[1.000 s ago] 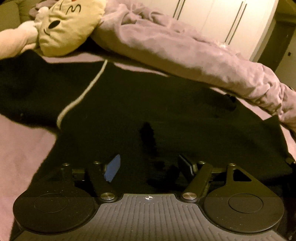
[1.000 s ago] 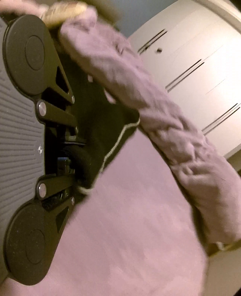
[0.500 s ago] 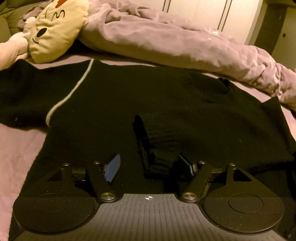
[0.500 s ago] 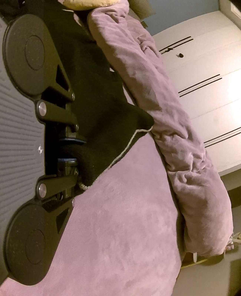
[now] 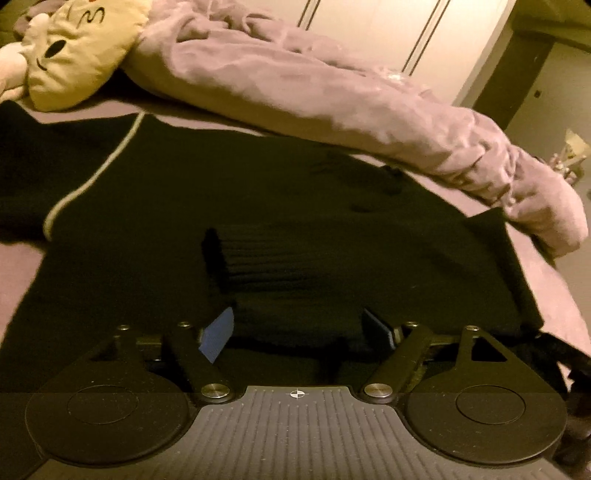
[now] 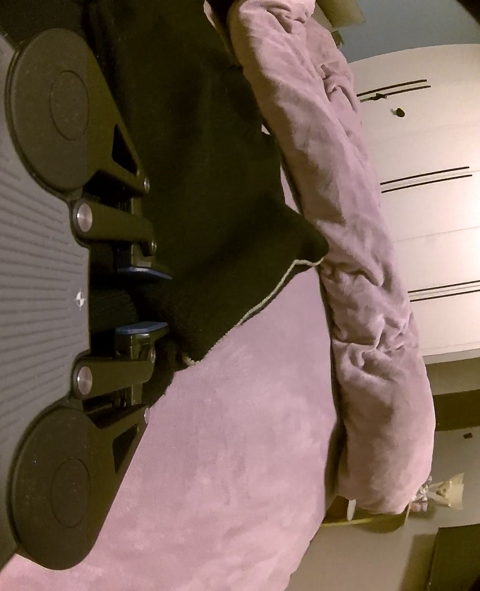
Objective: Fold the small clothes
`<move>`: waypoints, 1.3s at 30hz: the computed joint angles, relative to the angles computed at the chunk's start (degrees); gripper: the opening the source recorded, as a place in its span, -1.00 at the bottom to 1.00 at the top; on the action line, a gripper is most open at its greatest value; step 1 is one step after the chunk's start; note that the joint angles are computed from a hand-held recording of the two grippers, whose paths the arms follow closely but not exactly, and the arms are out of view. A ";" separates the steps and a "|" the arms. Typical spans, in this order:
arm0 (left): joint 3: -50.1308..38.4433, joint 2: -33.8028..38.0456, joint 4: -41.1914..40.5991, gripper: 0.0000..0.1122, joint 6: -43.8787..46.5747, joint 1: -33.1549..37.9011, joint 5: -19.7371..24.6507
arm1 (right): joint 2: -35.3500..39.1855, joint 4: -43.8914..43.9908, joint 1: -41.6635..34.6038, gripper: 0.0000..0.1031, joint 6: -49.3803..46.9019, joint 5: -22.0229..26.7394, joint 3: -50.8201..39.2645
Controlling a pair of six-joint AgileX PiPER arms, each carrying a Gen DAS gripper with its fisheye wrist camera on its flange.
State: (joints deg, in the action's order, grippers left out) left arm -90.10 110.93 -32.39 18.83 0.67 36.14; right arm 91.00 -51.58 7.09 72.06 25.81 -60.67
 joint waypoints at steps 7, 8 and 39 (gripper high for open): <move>-6.04 4.20 8.33 0.16 -9.17 -3.67 0.89 | 1.05 -1.67 -0.46 -0.54 0.11 -0.78 -0.05; -7.48 5.25 10.49 0.03 -11.33 -4.05 1.55 | 1.14 -2.34 -0.21 -0.55 0.47 -0.61 0.03; -32.30 20.15 -0.98 0.28 -10.25 31.75 12.68 | -4.86 -14.71 25.77 0.22 25.63 6.94 9.58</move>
State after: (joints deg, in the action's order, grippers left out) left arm -122.41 131.08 -33.38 8.58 32.42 48.81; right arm 86.15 -66.29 32.86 97.69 32.75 -51.09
